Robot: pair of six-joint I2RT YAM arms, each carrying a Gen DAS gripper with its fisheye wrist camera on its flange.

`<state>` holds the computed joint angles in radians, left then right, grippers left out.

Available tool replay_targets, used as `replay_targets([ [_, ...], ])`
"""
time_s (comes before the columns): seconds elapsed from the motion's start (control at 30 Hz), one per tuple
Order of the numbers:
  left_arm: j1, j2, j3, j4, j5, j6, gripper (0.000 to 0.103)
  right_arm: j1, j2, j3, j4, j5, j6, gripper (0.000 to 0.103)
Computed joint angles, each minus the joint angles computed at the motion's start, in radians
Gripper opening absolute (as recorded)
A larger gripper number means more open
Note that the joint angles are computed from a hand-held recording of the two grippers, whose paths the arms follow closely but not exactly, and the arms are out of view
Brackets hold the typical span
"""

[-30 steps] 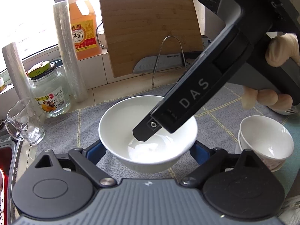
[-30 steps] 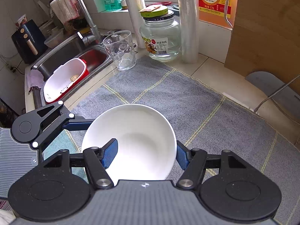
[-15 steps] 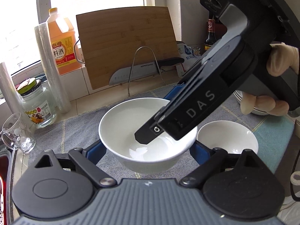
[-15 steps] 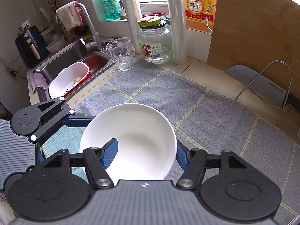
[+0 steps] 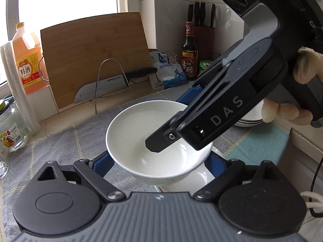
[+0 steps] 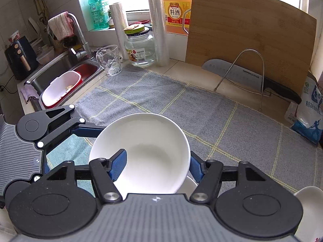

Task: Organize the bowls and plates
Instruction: 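Carry the bowl with the right tool, lower it onto the bowl stack, open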

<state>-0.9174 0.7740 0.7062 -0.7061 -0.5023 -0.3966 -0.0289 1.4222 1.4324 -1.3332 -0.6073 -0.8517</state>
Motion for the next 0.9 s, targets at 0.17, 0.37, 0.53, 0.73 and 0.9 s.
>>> replay_targets([
  [0.17, -0.042, 0.057, -0.004, 0.047, 0.014, -0.012, 0.094, -0.084, -0.009, -0.027, -0.032, 0.008, -0.059, 0.071],
  [0.37, -0.073, 0.085, -0.010, 0.051, 0.035, -0.057, 0.094, -0.145, -0.019, -0.072, -0.056, 0.008, -0.113, 0.071],
  [0.53, -0.093, 0.089, -0.009, 0.038, 0.014, -0.084, 0.094, -0.155, -0.023, -0.098, -0.049, -0.005, -0.126, 0.072],
  [0.73, -0.065, 0.080, -0.028, 0.051, 0.038, -0.083, 0.094, -0.141, -0.023, -0.123, -0.017, 0.000, -0.110, 0.072],
  [0.9, -0.023, 0.083, -0.042, 0.086, 0.075, -0.058, 0.094, -0.130, -0.024, -0.137, 0.009, 0.010, -0.089, 0.074],
])
